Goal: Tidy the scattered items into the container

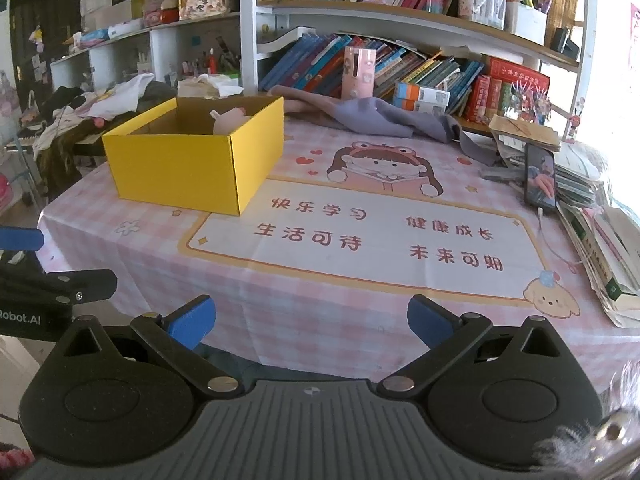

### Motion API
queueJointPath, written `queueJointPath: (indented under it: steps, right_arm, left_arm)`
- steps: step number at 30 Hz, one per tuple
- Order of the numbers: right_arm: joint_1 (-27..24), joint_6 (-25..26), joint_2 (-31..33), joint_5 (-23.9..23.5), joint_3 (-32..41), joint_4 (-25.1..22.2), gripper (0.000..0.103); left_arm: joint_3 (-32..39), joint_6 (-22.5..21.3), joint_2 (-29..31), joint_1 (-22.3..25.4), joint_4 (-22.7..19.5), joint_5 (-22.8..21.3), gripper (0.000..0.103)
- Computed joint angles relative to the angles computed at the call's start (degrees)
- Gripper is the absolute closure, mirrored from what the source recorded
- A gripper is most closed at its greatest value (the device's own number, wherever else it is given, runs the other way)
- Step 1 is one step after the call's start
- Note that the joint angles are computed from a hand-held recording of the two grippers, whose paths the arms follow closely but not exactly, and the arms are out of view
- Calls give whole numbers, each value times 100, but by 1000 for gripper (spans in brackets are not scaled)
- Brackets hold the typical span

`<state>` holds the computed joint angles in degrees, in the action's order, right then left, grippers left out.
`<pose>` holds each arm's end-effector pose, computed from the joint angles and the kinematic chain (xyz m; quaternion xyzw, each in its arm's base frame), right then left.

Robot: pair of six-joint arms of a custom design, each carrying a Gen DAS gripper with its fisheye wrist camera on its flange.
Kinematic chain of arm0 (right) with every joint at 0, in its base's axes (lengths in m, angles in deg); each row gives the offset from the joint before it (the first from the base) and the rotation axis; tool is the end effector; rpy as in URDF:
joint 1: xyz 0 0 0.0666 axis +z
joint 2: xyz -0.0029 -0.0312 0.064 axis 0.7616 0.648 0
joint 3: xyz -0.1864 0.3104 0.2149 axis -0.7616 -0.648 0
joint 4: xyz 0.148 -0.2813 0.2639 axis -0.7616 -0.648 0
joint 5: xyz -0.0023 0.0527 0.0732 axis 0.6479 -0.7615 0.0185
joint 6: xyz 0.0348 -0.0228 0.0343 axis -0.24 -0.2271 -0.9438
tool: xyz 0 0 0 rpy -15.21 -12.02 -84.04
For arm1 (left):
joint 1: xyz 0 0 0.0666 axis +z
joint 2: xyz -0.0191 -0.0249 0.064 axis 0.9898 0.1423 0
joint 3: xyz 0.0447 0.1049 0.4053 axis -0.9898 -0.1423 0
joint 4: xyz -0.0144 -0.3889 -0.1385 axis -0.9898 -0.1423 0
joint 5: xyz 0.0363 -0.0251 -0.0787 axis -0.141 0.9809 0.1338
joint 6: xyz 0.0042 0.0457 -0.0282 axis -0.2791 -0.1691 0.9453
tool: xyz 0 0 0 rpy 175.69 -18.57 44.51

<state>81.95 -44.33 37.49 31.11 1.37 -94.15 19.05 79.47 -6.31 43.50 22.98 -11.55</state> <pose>0.3078 0.1858 0.4799 -0.1426 0.8883 0.0614 0.4323 0.2882 -0.2064 0.4817 0.0086 0.9119 0.0190 0.4098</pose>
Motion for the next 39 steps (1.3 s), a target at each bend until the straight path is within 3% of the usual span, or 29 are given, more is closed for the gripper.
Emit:
queueJointPath:
  steps: [39]
  right_arm:
    - [-20, -3, -40, 44, -116, 54, 0]
  left_arm:
    - [82, 78, 93, 27, -119, 89, 0]
